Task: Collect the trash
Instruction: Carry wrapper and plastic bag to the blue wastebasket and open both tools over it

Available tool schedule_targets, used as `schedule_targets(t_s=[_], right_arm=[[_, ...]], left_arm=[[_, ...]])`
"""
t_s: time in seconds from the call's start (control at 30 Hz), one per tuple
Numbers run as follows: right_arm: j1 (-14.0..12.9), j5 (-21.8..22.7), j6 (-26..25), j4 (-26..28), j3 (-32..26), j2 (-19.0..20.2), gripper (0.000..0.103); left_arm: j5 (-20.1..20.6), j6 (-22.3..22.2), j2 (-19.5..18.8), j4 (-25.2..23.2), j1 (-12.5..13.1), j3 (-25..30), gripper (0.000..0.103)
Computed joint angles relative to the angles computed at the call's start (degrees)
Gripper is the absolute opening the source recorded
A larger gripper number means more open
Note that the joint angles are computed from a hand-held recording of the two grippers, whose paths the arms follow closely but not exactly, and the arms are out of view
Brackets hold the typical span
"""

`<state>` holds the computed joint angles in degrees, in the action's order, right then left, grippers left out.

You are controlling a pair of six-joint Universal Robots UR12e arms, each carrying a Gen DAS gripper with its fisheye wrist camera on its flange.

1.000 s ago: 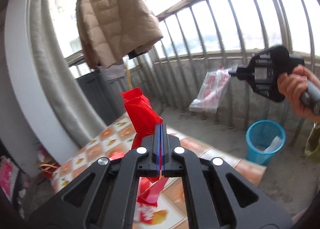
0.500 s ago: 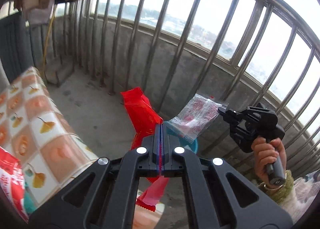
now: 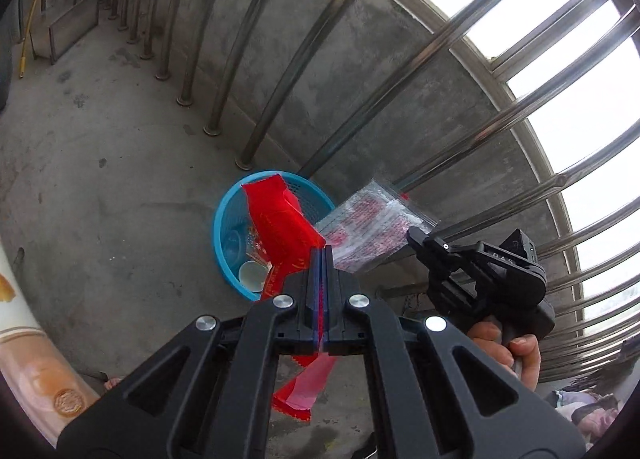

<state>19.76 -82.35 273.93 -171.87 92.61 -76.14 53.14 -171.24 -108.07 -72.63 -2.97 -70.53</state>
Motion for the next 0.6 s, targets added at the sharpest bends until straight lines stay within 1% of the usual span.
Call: schedule_targets(t_s=[0.1,0.2,0.23,0.27,0.3,0.33,0.37,0.47,0.5,0.57,0.6], right_arm=[[-0.75,-1.05,-0.81,2.41,1.17,-0.06,0.002],[-1.50,-1.26,-1.47,5.00,1.32,0.48,0.003],[-1.83,-0.65,-1.42,5.62,1.44,0.82,0.004],[-2.23,0.47,-1.48,5.89,1.62,1.20,0.009],[-2.67,1.73,-1.17,6.98,1.79,1.60,0.014],[-2.75,2.11,-1.08,8.14,1.94,1.68,0.028],[-2.85,2.25,-1.17,9.51,1.95,1.76,0.040],[-2.94,2.11,-1.62,12.17,2.02,1.85,0.047],[-2.84,1.94,-1.38,12.08,2.12,1.83,0.049],[-2.76,1.46,-1.60,11.41,2.38,1.87,0.056],[-2.68,1.06,-1.97,11.51,2.31,1.85,0.057]], left_arm=[[0.33,-1.20,-2.48,-0.23,-1.67,2.04,0.000],[0.81,-2.21,-4.53,1.07,-3.01,3.30,0.001],[0.94,-2.57,-5.41,1.01,-3.47,3.85,0.012],[0.76,-2.53,-6.04,0.12,-3.67,4.38,0.021],[1.24,-2.81,-6.71,-0.71,-3.98,4.97,0.040],[2.35,-3.54,-7.07,-0.63,-4.32,5.06,0.044],[3.11,-3.60,-7.20,-0.59,-4.49,5.01,0.044],[3.71,-3.19,-7.30,-0.84,-4.73,5.13,0.045],[3.23,-3.12,-7.02,-0.32,-4.53,4.68,0.045],[2.79,-3.22,-6.39,1.17,-4.23,3.89,0.048],[2.76,-3.55,-6.04,2.13,-4.09,3.53,0.050]])
